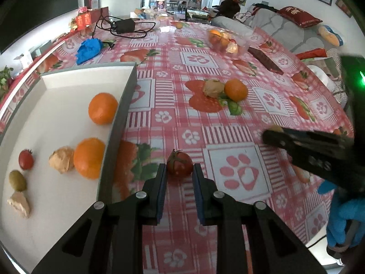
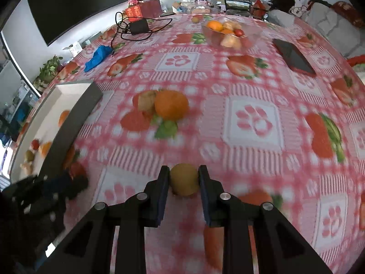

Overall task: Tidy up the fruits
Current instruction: 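Carry the tomato and yellow-green fruit over the white tray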

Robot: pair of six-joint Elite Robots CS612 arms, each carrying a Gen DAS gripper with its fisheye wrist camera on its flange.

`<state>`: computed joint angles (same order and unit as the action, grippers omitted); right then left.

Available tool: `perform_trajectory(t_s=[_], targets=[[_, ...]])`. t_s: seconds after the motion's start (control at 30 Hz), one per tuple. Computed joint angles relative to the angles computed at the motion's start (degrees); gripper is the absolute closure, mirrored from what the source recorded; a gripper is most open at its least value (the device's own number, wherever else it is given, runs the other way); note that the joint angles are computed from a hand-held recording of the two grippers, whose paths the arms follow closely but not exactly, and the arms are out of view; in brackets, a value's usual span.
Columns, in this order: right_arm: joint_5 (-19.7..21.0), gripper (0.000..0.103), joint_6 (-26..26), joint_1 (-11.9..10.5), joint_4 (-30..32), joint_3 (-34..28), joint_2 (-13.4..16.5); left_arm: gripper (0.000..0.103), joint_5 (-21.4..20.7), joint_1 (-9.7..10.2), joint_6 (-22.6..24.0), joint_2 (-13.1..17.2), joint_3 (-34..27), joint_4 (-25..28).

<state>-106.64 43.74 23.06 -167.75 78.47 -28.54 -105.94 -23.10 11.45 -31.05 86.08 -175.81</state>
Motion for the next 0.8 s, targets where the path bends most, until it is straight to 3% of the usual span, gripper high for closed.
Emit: perform_trajectory(t_s=[0.33, 0.8], targets=[[-0.66, 0.076, 4.63, 1.16, -5.6, 6.47, -2.71, 0.078, -0.11, 0.3, 0.24, -2.43, 3.6, -1.72], [-1.65, 0.076, 4.19, 2.5, -4.86, 5.63, -2.95, 0.078, 0.14, 1.56, 0.06, -4.02, 6.01, -4.32]])
